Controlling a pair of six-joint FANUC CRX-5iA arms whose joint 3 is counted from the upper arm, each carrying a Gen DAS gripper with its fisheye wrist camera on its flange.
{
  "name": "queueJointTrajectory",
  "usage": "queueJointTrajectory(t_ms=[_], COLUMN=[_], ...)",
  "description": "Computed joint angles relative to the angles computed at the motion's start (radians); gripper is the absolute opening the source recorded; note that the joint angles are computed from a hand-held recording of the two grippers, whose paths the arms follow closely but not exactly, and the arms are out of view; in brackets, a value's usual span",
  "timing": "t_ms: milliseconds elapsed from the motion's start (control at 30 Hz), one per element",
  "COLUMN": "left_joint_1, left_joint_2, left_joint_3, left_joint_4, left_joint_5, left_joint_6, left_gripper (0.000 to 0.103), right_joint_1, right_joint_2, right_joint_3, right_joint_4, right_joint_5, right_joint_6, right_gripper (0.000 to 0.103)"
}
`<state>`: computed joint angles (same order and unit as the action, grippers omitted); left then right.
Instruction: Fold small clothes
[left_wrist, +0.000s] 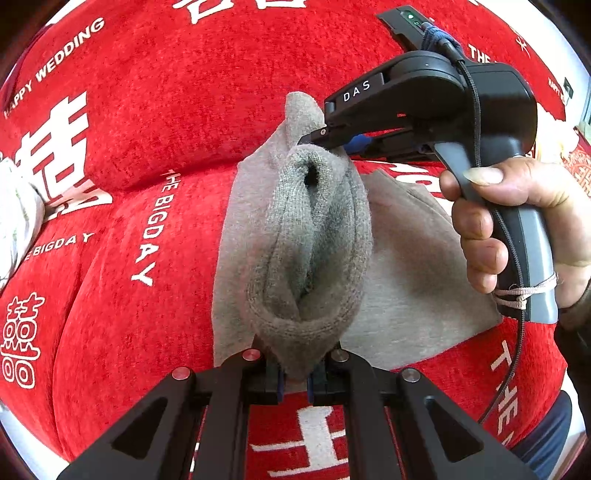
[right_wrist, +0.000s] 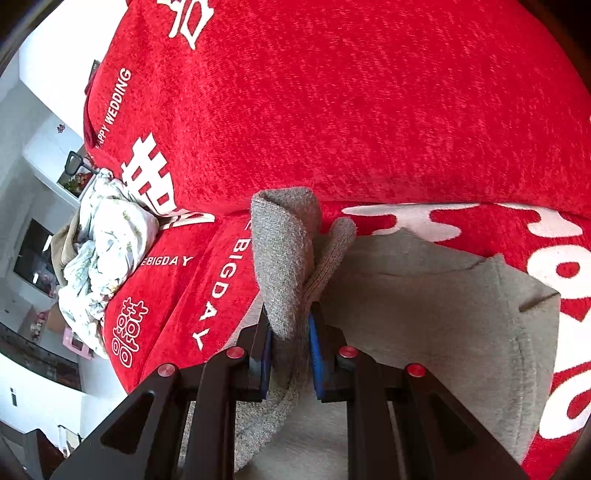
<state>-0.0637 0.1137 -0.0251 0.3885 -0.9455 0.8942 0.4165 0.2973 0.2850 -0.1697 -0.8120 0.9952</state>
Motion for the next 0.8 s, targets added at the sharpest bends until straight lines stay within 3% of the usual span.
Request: queueJointTrajectory(t_ms=[600, 800], left_joint_1=[-0.079, -0.101], left_joint_2=[-0.005, 0.000], left_joint_3=[0.026, 0.040], left_joint_4=[-0.097, -0.140], left_joint_5=[-0.005, -0.001], left_joint_6=[0.055, 0.081], left_gripper=[0.008, 0.008], right_joint_1=[-0.051, -0.080], right_joint_2=[-0.087, -0.086], right_joint_3=[-0.105, -0.117], right_joint_4=[-0.046, -0.119], right_joint_5=[0.048, 0.066], right_joint_6=[0.031, 0.056], right_gripper=[0.017, 0.017])
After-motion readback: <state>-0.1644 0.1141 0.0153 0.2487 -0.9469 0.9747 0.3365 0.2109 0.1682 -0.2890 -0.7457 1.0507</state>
